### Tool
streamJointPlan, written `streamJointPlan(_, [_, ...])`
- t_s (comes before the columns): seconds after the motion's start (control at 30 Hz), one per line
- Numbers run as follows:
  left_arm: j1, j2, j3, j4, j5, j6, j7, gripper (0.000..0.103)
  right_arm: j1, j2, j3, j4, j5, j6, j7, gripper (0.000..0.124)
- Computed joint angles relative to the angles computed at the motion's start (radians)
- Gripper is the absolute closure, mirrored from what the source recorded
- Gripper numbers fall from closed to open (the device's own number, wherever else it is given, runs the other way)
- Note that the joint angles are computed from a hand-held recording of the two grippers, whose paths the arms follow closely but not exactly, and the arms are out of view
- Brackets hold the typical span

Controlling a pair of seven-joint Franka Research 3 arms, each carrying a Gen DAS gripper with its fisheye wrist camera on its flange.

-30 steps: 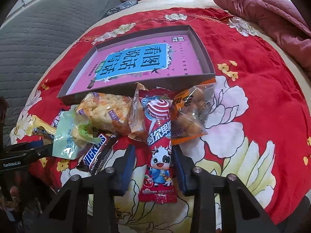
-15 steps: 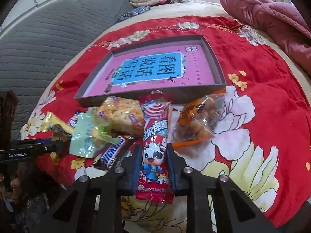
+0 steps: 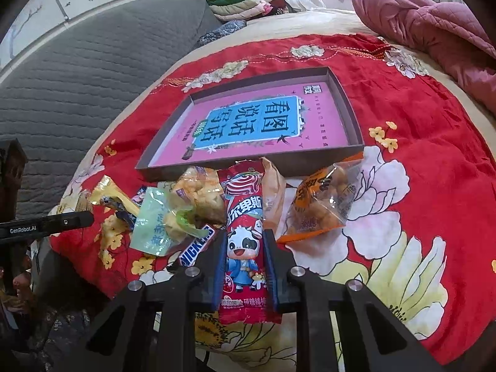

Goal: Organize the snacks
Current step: 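Lift the cake with the left tool while the right tool lifts the red stick snack over the tray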

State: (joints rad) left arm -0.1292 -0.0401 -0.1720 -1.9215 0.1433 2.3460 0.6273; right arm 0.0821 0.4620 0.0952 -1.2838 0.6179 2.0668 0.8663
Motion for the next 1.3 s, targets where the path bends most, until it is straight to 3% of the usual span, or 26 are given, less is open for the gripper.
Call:
streamJointPlan(0.3, [0.002, -0.013, -0.003, 0.027, 0.063, -0.024, -0.042, 0.058, -0.017, 0.001, 0.007, 0.007, 0.048, 0.013, -0.007, 0.101])
streamJointPlan(0.53, [0.000, 0.012, -0.003, 0.070, 0.074, 0.013, -0.038, 0.058, -0.027, 0.010, 0.016, 0.021, 0.085, 0.023, -0.020, 0.101])
streamJointPlan(0.7, [-0.002, 0.074, -0.002, 0.136, 0.046, 0.033, 0.002, 0.058, -0.028, 0.027, 0.021, 0.043, 0.097, 0.033, -0.012, 0.101])
streamJointPlan(1.3, [-0.022, 0.278, 0.007, 0.381, 0.061, -0.025, 0.056, 0.058, -0.025, 0.137, 0.055, 0.195, 0.111, 0.074, 0.027, 0.101])
